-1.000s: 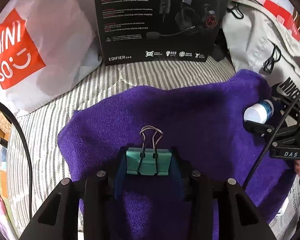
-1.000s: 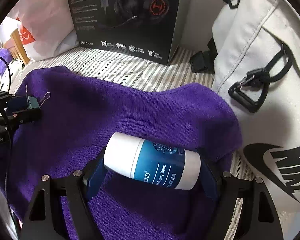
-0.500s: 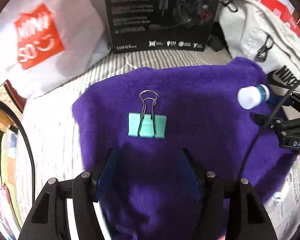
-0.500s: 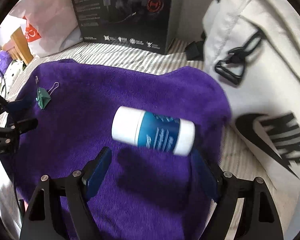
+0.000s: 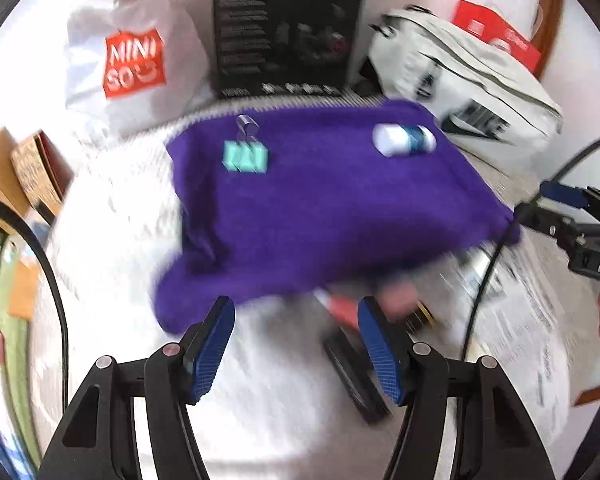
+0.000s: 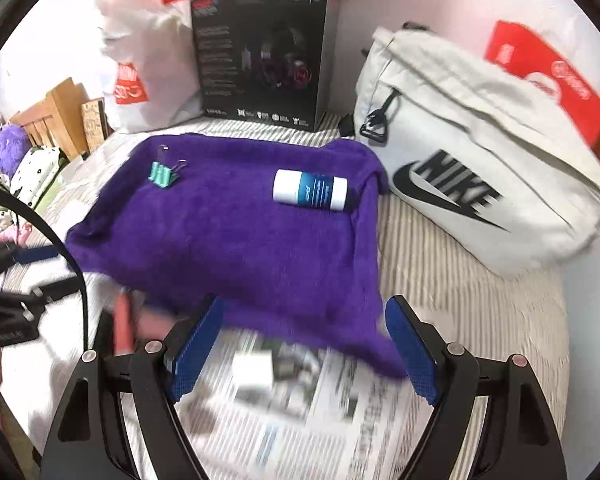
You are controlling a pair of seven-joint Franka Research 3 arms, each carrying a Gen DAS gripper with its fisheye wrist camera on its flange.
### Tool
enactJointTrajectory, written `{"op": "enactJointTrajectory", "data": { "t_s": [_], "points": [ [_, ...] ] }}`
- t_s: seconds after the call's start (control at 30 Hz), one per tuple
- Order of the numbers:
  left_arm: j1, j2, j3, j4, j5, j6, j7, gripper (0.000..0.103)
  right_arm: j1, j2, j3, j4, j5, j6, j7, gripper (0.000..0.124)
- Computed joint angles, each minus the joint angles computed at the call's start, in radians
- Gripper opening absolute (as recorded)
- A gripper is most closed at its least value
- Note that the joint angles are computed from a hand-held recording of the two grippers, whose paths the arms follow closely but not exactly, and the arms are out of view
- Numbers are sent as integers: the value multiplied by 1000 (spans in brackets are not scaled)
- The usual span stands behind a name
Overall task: Organize rigid objects
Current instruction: 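Grasp the black rectangular case with the left tool while the right tool moves toward the white charger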
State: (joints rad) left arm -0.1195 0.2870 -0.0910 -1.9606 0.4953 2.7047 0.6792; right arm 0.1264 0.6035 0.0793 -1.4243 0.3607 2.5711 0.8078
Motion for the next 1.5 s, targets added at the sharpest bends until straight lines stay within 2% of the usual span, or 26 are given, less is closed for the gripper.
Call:
{"op": "enactJointTrajectory", "data": {
  "t_s": [0.1,0.17,0.33,0.4,0.5,0.63,0.73,0.97,1.1,1.27,1.4,1.5],
  "points": [
    [-12,-17,-16,-49,-20,18,-28,62,-42,-94,32,-154,68,43,-68,82],
    [-13,0,-27,-43,-41,18,-18,62,-47,-131,28,-218,92,62,-89,82],
    [-54,52,-20,-1,-23,-65,-29,62,-58,-194,22,-346,149,122,-121,82],
    [-79,48,4,-13,43,-57,-67,62,-71,-191,27,-351,187,106,-125,82],
    [-66,38,2,-34,57,-32,-65,62,-74,-188,25,-356,216,91,-124,82],
    [-58,30,-2,-35,68,-40,-47,44,-62,-193,21,-369,209,122,-134,82],
    [-65,30,11,-34,97,-31,-76,29,-67,-187,24,-361,221,104,-147,82],
    [-41,21,-7,-42,70,-42,2,26,-52,-155,1,-337,177,82,-100,82],
    [-39,7,3,-53,84,-65,-15,34,-57,-149,4,-334,171,81,-99,82],
    [-48,29,9,-25,129,-70,-27,34,-52,-129,-2,-314,150,74,-75,82],
    [-27,34,1,-37,105,-3,7,21,-53,-114,-3,-300,135,70,-62,82],
    [-29,23,9,-54,102,13,-5,21,-58,-107,1,-292,137,77,-59,82]
  ]
}}
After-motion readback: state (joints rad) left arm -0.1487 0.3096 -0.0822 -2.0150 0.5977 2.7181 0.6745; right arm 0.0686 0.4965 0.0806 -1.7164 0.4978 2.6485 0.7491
